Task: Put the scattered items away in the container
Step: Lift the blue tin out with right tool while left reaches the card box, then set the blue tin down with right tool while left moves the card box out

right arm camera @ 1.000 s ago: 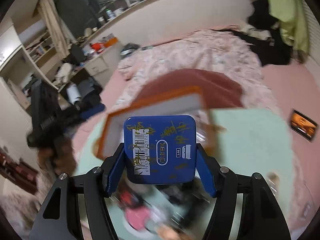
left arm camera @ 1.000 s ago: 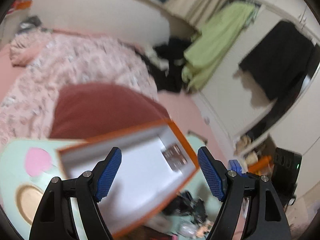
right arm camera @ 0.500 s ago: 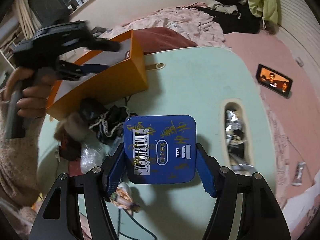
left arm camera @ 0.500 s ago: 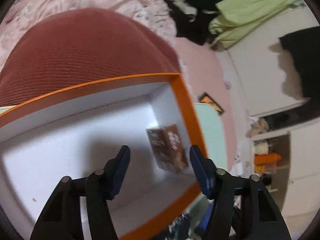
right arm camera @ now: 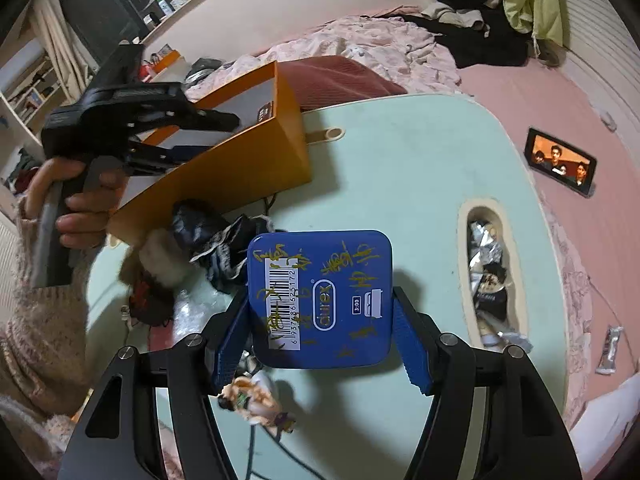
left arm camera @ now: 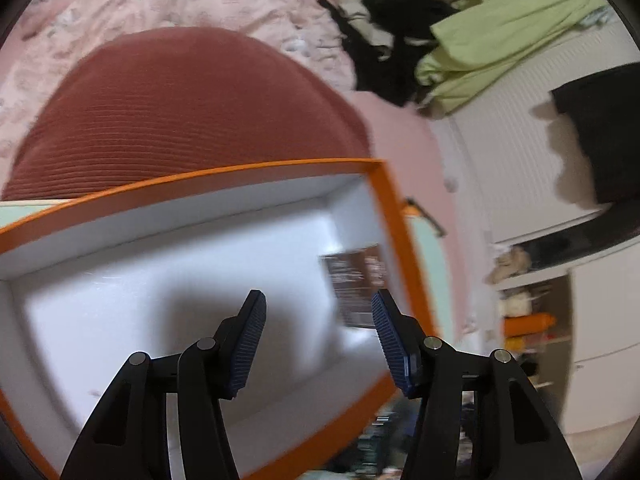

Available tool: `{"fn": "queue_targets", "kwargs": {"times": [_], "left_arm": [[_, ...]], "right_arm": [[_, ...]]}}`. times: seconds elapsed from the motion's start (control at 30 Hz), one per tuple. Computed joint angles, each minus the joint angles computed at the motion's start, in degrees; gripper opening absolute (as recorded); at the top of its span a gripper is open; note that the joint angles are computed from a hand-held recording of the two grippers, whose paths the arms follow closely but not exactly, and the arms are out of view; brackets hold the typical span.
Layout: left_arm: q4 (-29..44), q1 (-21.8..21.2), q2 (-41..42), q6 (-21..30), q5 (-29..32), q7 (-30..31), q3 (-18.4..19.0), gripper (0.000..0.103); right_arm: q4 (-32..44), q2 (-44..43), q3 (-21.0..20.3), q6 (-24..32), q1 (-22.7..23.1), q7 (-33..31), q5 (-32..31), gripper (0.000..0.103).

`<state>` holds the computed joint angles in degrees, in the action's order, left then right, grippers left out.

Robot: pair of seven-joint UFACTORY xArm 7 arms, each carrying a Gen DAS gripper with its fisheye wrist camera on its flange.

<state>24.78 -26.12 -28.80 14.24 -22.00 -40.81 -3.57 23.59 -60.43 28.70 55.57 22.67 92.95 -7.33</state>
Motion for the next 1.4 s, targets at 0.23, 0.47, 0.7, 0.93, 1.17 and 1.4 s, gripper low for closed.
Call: {"fn": "queue_targets", "kwargs": {"times": [0.23,0.47,0.7,0.93,1.17,1.4], "left_arm": [[9.17,2.53,9.99,5.30,2.20,-2.30,-2.67,0.054],[6.36,2.09,8.23,4.98,-3.23,1.48,-2.30,0.055],[3.04,4.03,2.98,8.81,1.25,-2.04,-2.97,0.035],[6.71,3.72,6.99,8.86,3.91,-0.49,-3.00,0.031],[4.51,3.23,6.20,4.92,-0.10,0.33,-2.86,0.048],[11.12,8.21,10.31,11.17,12.55,-7.40,-8.16,0.067]], "right_arm": [[-0.58,0.73,-0.90,1.63,0.08,-0.76,0.10,0.067],[-1.88,-1.25,-0.15,1.38,1.11,1.17,0.71,0.067],[-2.32,-1.61,0.01,0.82,1.51,1.88,0.74,0.067],[-2.40,-1.01,-0.04,-0.02,1.37,2.10,0.39,0.067],[0.00,0.84,0.54,3.72,0.44,1.54,-0.83,0.067],[-0.70,1.68,-0.94,3.23,0.18,0.82,-0.87,0.067]]}}
